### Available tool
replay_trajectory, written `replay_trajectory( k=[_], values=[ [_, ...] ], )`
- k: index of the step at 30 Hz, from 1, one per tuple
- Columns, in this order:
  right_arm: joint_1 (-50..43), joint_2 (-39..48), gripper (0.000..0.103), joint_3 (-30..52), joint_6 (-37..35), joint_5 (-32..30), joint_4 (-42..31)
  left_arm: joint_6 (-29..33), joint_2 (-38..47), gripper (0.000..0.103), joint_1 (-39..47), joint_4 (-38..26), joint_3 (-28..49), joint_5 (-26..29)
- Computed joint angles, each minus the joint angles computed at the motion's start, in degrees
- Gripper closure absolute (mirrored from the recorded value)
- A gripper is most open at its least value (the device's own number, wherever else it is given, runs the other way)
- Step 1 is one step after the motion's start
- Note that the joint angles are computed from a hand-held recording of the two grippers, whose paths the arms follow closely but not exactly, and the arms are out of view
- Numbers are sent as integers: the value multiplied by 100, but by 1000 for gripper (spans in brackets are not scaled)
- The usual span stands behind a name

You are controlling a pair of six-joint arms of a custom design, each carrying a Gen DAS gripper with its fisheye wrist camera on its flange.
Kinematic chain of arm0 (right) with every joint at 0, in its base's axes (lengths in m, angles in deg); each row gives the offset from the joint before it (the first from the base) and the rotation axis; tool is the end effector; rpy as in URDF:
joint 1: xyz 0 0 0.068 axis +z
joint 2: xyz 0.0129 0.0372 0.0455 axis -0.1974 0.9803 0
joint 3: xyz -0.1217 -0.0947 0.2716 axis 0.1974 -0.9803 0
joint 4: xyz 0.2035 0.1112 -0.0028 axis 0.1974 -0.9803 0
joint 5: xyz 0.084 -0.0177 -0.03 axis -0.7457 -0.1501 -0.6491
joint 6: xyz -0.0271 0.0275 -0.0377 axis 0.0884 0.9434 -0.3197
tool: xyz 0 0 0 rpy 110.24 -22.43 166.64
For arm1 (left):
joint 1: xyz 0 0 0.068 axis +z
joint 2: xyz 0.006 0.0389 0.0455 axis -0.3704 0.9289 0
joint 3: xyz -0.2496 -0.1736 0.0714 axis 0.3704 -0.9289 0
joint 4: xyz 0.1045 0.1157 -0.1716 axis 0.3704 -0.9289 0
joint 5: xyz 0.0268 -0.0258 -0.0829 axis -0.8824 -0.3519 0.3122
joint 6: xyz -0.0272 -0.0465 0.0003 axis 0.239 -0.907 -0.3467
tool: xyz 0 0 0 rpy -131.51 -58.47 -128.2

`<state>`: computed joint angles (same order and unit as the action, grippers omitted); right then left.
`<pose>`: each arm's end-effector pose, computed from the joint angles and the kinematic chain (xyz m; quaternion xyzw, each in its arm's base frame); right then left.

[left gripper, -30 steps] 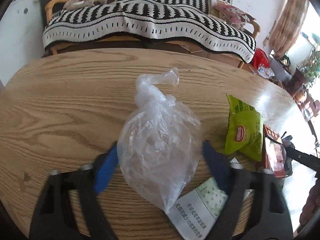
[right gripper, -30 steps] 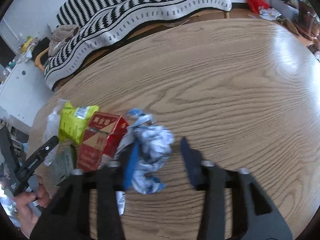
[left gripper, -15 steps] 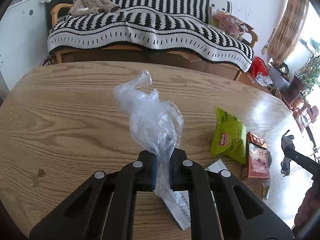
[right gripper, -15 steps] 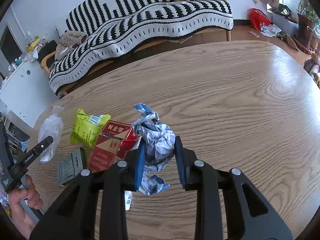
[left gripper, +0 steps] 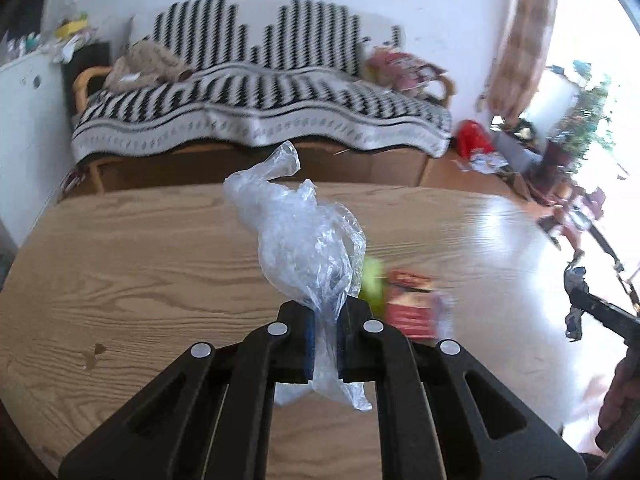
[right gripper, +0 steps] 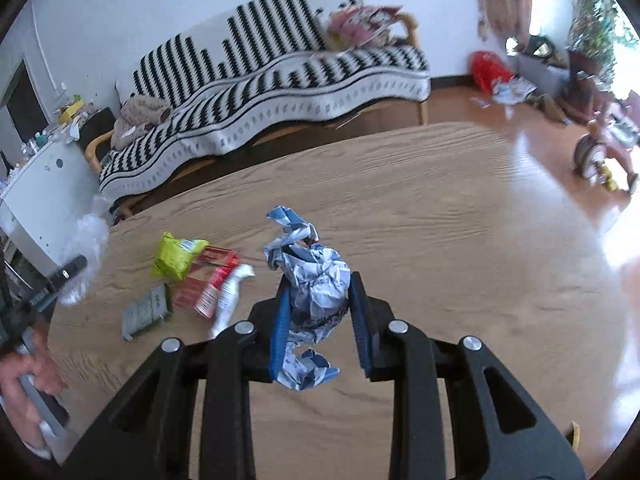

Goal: Collect trash
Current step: 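Carry the plastic bag and foil over the trash bin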

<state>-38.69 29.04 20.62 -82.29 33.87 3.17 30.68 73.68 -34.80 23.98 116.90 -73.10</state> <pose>0.2840 -0.1258 0.2974 0.0149 0.9213 0.1335 0.3648 0.3000 -0.0668 0.3168 -0.0333 0.9088 -0.0666 0.4106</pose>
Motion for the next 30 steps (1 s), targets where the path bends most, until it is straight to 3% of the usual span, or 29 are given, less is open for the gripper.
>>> replay_trajectory(
  k=[6, 14, 24, 26, 30],
  values=[
    [-2419, 64, 75, 611, -1896, -771, -1376, -376, -285, 97, -1814, -424, 420, -632],
    [-4918, 1260, 75, 1815, -3747, -890, -2679, -1034, 984, 97, -4390, -811, 1884, -1007],
    [-6175, 2553, 75, 2618, -4392, -724, -3171, -1496, 3843, 97, -5944, -1759, 4740, -267],
    [-6271, 2694, 75, 2614, -4434, -643, -3155, -1520, 4298, 97, -6117, -1988, 5106, -231],
    [-6426, 2890, 75, 2456, -4571, -529, -3021, -1604, 4581, 97, -6391, -1789, 4929, -298]
  ],
)
